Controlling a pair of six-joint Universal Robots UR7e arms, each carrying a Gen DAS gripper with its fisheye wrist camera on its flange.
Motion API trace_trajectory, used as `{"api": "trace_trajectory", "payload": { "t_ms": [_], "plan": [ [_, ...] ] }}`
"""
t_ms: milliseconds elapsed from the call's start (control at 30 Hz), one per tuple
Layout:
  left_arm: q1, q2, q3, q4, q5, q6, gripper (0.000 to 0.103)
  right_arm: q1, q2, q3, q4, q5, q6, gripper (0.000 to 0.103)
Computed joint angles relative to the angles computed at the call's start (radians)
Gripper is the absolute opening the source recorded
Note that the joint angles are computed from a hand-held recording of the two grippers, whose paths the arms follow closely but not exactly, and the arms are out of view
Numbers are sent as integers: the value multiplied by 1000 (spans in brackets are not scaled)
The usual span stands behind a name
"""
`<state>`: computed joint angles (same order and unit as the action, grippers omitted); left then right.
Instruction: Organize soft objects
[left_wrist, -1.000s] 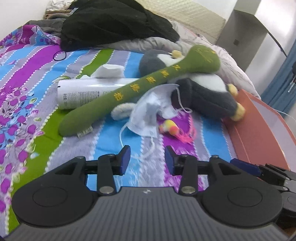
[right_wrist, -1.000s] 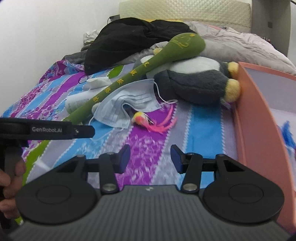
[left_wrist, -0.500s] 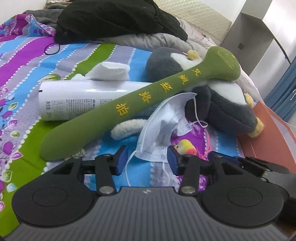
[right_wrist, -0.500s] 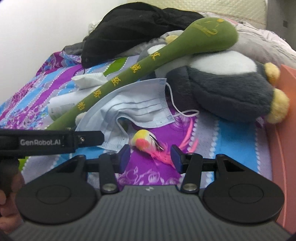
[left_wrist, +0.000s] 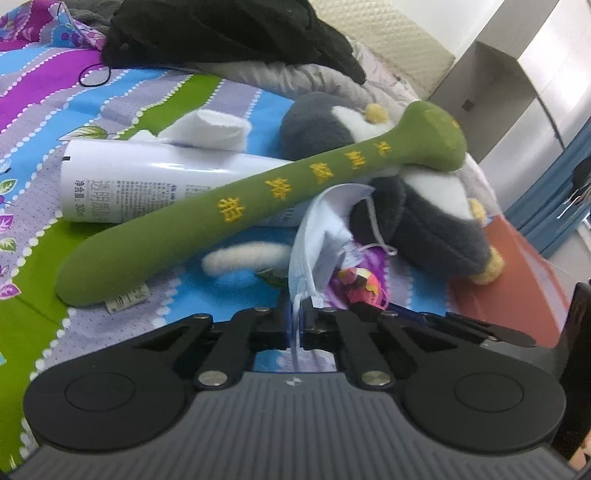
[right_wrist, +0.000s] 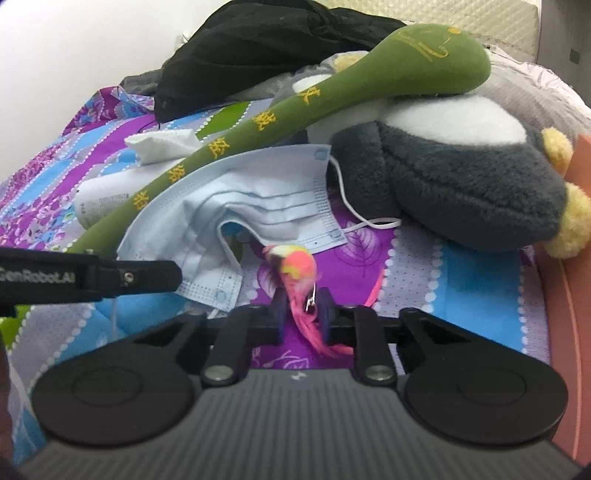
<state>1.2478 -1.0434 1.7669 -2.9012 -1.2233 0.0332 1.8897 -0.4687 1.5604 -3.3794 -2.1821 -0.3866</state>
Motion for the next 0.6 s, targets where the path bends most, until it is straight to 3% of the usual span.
{"api": "trace_trajectory", "payload": {
  "t_ms": [400, 600],
  "plan": [
    [-74, -160, 162, -1, -44, -69, 3, 61, -107, 171, -93, -62, 40, 18],
    [-100, -268, 257, 71, -76, -157, 3, 108, -156, 267, -121, -105, 87, 18]
  ]
}}
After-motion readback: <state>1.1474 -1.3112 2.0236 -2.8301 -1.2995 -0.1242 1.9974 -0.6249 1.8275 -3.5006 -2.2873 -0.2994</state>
